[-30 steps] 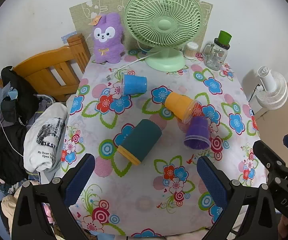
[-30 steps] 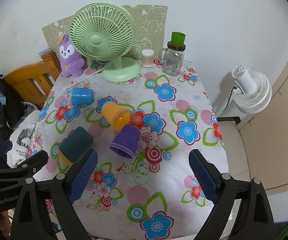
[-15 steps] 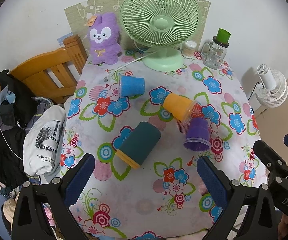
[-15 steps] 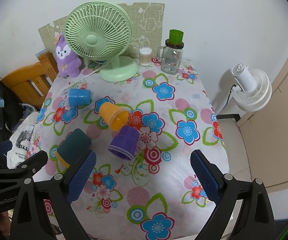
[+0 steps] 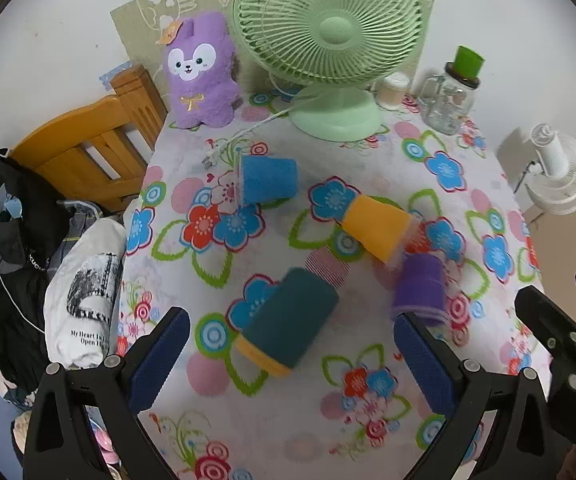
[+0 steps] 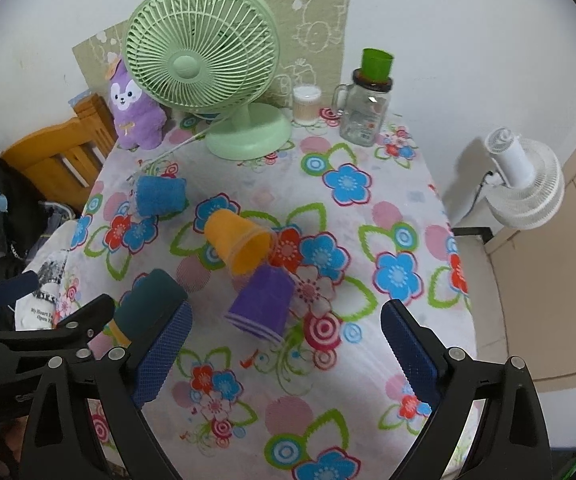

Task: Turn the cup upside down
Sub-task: 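Move the left tool toward the blue cup lying on its side, then close the left gripper around the body of the blue cup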

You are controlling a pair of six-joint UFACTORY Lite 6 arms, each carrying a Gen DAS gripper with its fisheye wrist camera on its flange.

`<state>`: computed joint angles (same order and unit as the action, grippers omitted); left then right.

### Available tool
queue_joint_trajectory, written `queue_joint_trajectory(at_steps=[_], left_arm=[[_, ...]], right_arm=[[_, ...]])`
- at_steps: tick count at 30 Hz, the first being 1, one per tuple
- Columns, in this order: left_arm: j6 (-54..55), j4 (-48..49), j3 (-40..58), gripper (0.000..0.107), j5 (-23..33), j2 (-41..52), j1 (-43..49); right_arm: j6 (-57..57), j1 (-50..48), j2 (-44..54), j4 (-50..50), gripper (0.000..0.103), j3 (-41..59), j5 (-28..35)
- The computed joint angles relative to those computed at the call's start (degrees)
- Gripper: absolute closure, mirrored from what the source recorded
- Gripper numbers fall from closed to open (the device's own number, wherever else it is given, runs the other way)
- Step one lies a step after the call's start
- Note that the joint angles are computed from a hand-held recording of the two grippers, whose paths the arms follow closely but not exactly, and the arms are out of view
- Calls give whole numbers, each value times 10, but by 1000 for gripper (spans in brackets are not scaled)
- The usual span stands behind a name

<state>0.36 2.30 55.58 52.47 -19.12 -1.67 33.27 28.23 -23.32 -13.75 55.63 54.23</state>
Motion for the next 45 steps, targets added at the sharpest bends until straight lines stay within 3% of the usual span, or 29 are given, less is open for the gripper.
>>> queue_joint_trajectory(at_steps=[10, 22, 35, 45], left_arm=[[15, -1, 78, 4, -83, 176, 33], [-23, 22, 211, 4, -129, 384, 45], [-49, 42, 366, 4, -129, 568, 40], [-66, 44, 482, 4, -104, 676, 29]], right_arm=[[-87, -40, 174, 57, 6, 81, -96], [-122, -68, 380, 104, 6, 217, -155], [-144, -91, 568, 110, 6, 381, -144], [-160, -97, 640, 111, 6, 450, -125]])
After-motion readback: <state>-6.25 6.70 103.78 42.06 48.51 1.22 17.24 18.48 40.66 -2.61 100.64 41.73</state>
